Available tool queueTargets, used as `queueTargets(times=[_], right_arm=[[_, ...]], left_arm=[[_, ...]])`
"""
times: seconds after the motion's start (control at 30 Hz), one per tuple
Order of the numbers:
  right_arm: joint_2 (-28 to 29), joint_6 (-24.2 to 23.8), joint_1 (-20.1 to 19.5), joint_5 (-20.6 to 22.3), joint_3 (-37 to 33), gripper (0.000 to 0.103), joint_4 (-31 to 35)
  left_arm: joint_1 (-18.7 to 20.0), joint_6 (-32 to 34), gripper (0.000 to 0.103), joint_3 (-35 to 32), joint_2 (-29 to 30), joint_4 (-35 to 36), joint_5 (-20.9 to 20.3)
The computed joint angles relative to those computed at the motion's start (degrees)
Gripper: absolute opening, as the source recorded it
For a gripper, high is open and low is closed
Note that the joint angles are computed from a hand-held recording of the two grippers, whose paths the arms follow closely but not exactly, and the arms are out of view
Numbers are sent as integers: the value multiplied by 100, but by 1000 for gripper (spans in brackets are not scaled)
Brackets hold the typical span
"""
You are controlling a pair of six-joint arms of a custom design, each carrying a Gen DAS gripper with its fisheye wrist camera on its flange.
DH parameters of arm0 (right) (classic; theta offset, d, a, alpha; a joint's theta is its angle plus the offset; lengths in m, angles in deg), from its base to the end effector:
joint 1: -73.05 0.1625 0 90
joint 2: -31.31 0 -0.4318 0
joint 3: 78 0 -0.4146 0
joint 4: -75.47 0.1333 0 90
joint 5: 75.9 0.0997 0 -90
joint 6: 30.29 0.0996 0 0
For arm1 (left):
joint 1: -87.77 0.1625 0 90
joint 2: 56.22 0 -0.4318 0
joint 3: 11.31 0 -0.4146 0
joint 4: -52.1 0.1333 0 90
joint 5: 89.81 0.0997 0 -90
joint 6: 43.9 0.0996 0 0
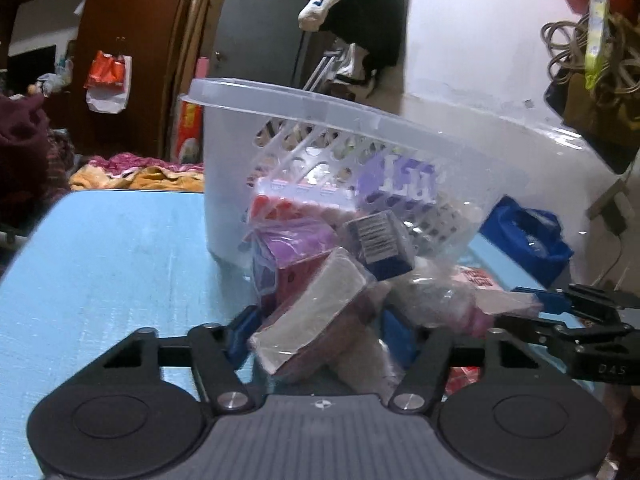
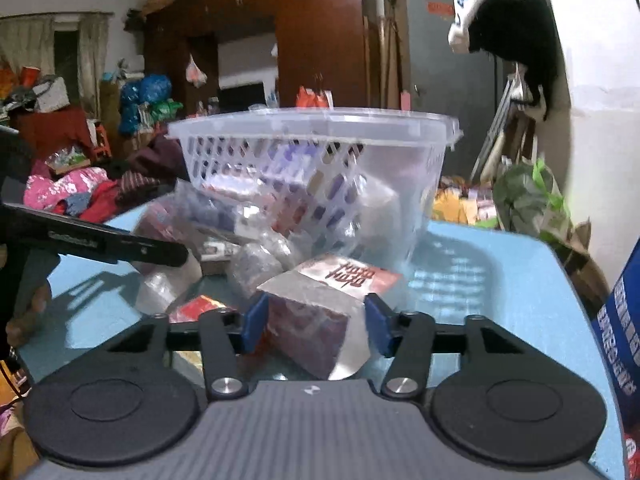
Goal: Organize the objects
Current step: 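Grasp a clear-wrapped dark box with the left tool while the right grasps a clear bag, then lift both items over the basket and open both tools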
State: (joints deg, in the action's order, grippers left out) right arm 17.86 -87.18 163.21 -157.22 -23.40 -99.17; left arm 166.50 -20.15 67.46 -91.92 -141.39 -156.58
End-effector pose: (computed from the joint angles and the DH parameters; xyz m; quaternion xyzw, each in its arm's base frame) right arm 0.1508 -0.8718 -0.0127 0.4669 -0.8004 0.3585 0.1137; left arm 0.0164 -0.8010 0.1729 0.1581 0.8377 -0.4710 0.2265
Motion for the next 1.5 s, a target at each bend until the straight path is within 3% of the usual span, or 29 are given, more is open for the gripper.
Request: queueTargets(times=[0.13, 0.3, 1.13, 1.5], right_arm=[[-64, -17, -117, 595, 149, 42, -161], [-88, 352, -267, 1208, 135, 32, -154], [-2, 348, -376, 1749, 139, 26, -512], [-308, 472, -189, 2001, 471, 26, -968]], left_arm=[[23, 195, 65, 188, -10, -535, -285], [42, 396, 65, 370, -7, -1171, -556], [264, 101, 65, 527, -88, -1706, -1579], [359, -315, 65, 592, -137, -2145, -2369]])
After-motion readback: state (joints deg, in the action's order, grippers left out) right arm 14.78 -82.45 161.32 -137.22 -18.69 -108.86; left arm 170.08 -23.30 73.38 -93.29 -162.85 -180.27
